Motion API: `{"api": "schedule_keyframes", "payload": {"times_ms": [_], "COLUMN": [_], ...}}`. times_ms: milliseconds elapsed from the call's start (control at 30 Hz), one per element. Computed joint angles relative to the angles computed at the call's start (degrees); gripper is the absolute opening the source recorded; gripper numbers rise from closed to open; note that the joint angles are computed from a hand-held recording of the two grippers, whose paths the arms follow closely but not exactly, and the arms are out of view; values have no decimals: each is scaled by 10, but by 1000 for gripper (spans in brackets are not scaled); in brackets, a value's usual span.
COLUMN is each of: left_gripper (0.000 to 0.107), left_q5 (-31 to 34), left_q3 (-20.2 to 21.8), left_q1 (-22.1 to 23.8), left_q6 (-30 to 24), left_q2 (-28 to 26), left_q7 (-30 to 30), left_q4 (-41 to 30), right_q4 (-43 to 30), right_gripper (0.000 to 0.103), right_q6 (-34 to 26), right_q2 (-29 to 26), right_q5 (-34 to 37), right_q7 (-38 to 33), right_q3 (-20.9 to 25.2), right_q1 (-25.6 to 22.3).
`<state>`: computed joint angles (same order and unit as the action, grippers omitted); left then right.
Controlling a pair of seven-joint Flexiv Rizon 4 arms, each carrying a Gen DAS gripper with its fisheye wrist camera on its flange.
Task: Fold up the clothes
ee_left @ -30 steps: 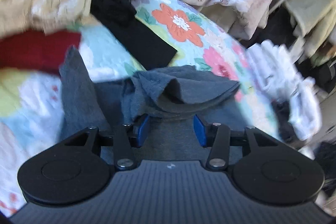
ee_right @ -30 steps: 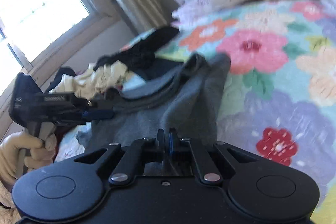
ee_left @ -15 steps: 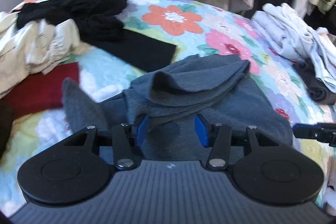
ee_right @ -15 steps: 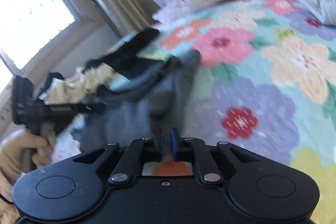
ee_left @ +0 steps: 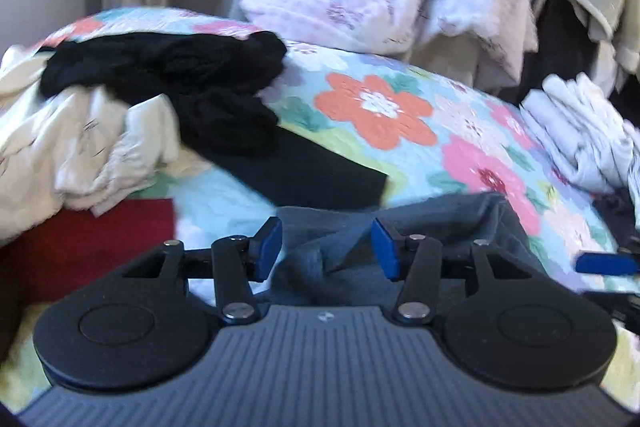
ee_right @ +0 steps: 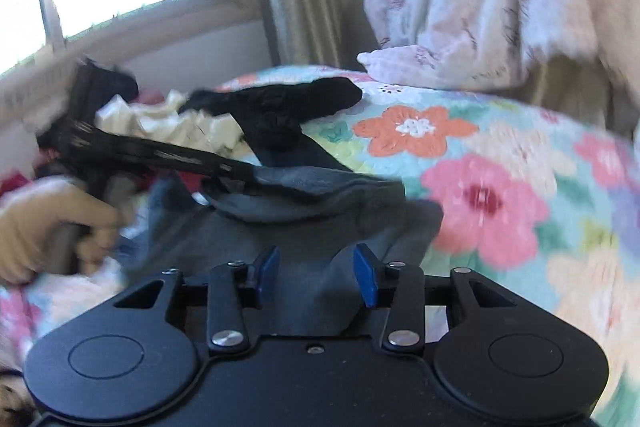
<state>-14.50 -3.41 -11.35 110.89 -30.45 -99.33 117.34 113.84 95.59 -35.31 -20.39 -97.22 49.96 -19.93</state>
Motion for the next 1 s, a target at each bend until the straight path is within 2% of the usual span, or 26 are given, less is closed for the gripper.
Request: {"api": "schedule_keyframes", "payload": {"times_ms": [100, 233, 367, 433, 467, 500, 533, 600, 633, 700, 767, 833, 900, 933, 967, 1000], "left_gripper": [53, 59, 67, 69, 69, 69, 69, 69, 69, 69, 72, 72, 72, 72, 72, 72], "left_q5": [17, 37, 57, 43, 36, 35, 36, 38, 38, 22, -20, -1, 9, 11, 11, 10], "left_q3": [-30, -52, -59, -10, 9, 12, -2, -20, -23, 1, 26, 6, -15, -17, -15, -7], "left_q1": [40, 68, 73, 24, 5, 1, 13, 30, 33, 8, -24, -1, 20, 22, 20, 12], "left_q6": [5, -9, -36, -58, -65, -67, -63, -48, -34, -10, 4, -3, -14, -24, -32, -35], "left_q2": [19, 45, 46, 37, 32, 28, 25, 21, 20, 16, 12, 12, 13, 16, 19, 23], "left_q7": [-23, -46, -43, -24, -17, -12, -10, -13, -17, -25, -16, -31, -35, -34, -32, -30], "left_q4": [28, 57, 55, 35, 28, 24, 24, 27, 29, 29, 27, 24, 25, 27, 28, 31], "right_q4": [-56, -112, -148, -175, -182, -188, -186, -177, -174, -162, -153, -164, -167, -160, -154, -147], "right_gripper": [48, 49, 51, 51, 50, 31, 15, 10, 9, 9, 9, 10, 23, 28, 32, 33], "right_q6": [-55, -105, -114, -144, -146, -147, -139, -106, -89, -67, -60, -109, -119, -106, -109, -109], "right_q2": [-12, -30, -68, -101, -108, -114, -115, -120, -123, -107, -79, -61, -46, -35, -21, -8], "right_q5": [-5, 21, 74, 97, 105, 114, 120, 142, 156, 178, 188, 187, 194, 195, 207, 236], "right_q7": [-2, 17, 2, -25, -30, -35, -46, -74, -87, -83, -60, -39, -19, -4, -2, -27], "right_q3": [-58, -112, -78, -32, -30, -29, -30, -3, 15, 17, -15, -56, -110, -138, -147, -137], "right_q1": [60, 117, 103, 77, 79, 81, 82, 65, 53, 44, 60, 86, 128, 150, 158, 153]}}
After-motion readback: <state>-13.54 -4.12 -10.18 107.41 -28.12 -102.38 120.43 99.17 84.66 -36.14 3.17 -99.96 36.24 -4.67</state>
